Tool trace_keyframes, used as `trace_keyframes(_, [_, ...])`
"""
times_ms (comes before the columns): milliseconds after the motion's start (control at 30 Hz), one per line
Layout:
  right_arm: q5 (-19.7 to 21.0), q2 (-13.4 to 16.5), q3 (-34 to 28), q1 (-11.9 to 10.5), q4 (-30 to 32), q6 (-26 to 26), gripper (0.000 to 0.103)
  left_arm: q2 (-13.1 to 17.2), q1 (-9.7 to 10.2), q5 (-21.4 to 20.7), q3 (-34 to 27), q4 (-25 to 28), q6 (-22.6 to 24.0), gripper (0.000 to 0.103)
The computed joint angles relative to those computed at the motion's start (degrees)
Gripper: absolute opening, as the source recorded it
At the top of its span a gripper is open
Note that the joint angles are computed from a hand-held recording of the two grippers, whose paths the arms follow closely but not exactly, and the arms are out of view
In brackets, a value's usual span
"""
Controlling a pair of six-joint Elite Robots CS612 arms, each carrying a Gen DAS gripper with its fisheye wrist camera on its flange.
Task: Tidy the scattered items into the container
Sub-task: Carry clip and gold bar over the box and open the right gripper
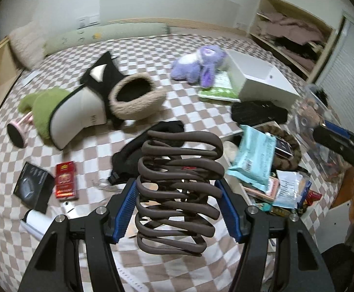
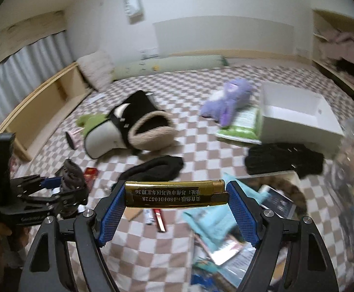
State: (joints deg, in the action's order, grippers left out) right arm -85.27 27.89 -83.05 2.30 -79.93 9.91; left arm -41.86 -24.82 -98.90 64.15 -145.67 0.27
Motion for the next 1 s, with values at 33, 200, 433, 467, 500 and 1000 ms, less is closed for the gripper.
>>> trace_keyframes(33, [-0.3,0.2,-0.5,-0.4,0.7,0.6,0.081,0.1,-0.39,-0.4,-0.2,0.2,0.6,0.064])
trace_keyframes(200, [-0.5,1.2,-3.4,-2.7,4.8,4.6,0.081,0.4,-1.88,-2.6,-0.9,1.1,2.4,0.064])
trace_keyframes(433, [0.0,2.5,-6.1,-5.5,10.4,9.3,0.081,0.8,-3.88,-3.5,-1.4,2.7,5.0,0.064])
trace_keyframes(467, [-0.3,2.6,-6.2,-5.7,11.3,9.5,0.081,0.8,-4.13,-3.3,-1.3,2.6,5.3,0.064])
trace_keyframes(500, [-0.6,2.7,-6.2,-5.9,12.3,9.7,0.081,0.9,-4.38,-3.2,-1.4,2.8,5.7,0.064])
trace_keyframes(1000, [-0.1,2.5,-1.1,-7.2,14.6,10.8,0.081,2.0,-6.74,-3.2,-2.4,6.1,9.5,0.064])
